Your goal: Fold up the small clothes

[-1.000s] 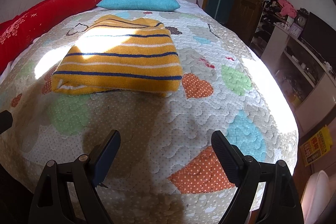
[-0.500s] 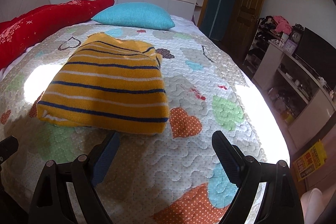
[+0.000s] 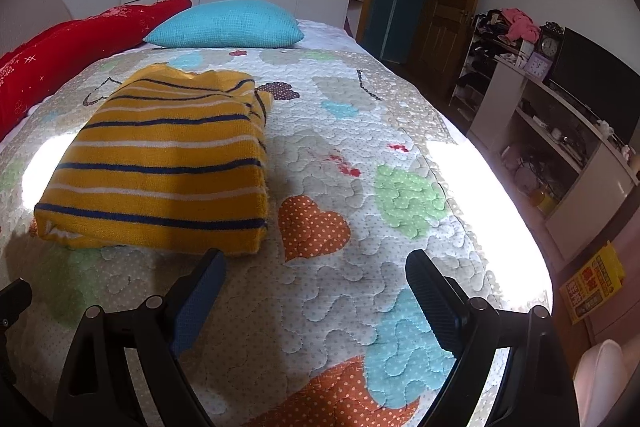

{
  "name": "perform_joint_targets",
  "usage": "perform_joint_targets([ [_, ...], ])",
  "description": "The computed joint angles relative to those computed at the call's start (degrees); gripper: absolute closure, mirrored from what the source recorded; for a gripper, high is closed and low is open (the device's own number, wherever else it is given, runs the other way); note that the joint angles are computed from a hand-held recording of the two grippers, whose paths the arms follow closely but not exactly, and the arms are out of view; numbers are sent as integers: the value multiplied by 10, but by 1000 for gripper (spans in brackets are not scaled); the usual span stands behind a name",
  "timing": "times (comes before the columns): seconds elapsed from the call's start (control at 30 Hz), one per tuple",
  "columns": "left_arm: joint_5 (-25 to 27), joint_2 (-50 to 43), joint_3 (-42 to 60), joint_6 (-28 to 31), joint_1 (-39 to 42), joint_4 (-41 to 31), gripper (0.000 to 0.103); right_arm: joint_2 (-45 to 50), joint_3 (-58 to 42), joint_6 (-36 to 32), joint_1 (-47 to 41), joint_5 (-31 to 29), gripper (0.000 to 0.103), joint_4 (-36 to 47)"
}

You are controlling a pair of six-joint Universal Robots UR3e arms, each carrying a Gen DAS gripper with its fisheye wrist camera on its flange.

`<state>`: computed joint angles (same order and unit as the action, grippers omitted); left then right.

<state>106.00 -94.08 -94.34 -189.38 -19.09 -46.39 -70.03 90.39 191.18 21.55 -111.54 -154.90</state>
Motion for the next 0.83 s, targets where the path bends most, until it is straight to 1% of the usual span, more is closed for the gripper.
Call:
perform_joint_targets([
  [0.23,-10,-22,18,5,-1,-11,0,-1,5,10,-10,25,9,-3],
  [0.5,-28,-39,40,10,4,-15,0,14,-32,12,-11,33,9,12],
  [0.57,-39,-42,48,12,9,-17,0,16,-41,13,-12,33,9,17],
  [0.67,-71,-47,61,13,23,-26,0,19,-55,14,-18,43,9,26],
  [0.77,-81,-55,72,15,30,-24,0,22,-65,11,-22,56,9,31],
  [0.83,-96,-59,81,16,44,-31,0,28,-77,7,-20,50,9,38],
])
